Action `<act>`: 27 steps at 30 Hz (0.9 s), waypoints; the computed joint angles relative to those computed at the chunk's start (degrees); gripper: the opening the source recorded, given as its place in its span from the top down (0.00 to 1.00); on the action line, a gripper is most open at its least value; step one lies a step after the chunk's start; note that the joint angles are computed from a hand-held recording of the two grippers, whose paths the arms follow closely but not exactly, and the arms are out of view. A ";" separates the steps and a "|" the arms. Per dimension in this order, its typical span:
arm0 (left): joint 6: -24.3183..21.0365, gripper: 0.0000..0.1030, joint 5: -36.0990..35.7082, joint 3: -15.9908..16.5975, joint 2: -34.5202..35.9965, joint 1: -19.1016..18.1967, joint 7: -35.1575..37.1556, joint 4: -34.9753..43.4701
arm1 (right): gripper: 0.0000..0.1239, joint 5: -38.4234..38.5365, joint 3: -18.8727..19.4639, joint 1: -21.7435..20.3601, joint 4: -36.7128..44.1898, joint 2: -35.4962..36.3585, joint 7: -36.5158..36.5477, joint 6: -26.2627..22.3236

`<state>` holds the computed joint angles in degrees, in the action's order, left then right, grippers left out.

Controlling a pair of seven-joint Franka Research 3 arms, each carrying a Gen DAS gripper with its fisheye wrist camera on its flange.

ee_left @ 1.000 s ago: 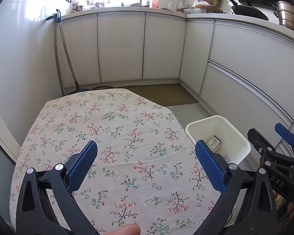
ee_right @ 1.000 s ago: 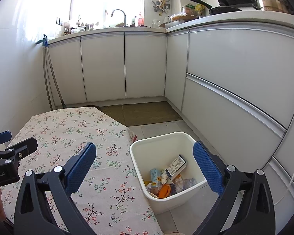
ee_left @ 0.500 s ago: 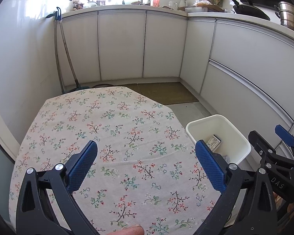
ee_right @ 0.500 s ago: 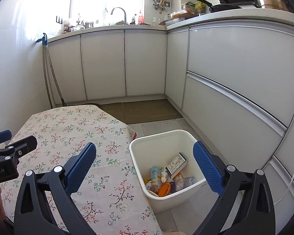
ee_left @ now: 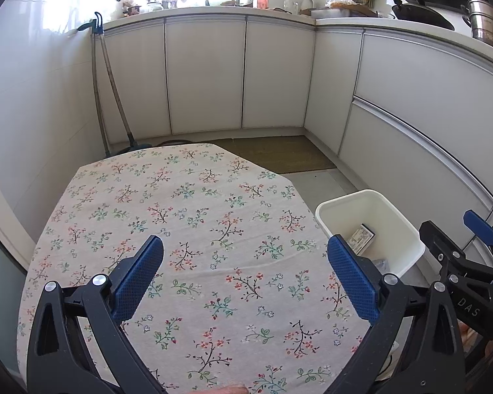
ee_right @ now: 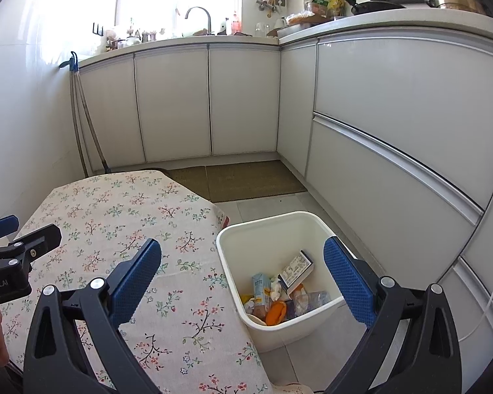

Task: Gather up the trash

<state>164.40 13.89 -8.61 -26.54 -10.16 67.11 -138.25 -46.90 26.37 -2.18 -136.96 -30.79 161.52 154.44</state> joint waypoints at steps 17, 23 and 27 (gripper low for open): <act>1.32 0.24 -4.61 2.23 0.73 -3.29 4.87 -0.42 | 0.22 1.08 -0.96 1.04 0.17 0.65 -1.06 -0.31; 1.21 0.25 -5.57 2.46 0.90 -3.79 6.01 -0.36 | 0.22 1.21 -0.88 0.93 0.11 0.58 -1.03 -0.23; 0.86 0.13 -5.21 1.50 0.95 -2.73 5.07 -0.02 | 0.22 1.29 -0.93 0.95 0.13 0.61 -1.18 -0.17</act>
<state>165.26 8.69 -7.10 -25.59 -12.90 72.18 -138.27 -45.61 25.44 -1.23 -136.83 -30.19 160.34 154.28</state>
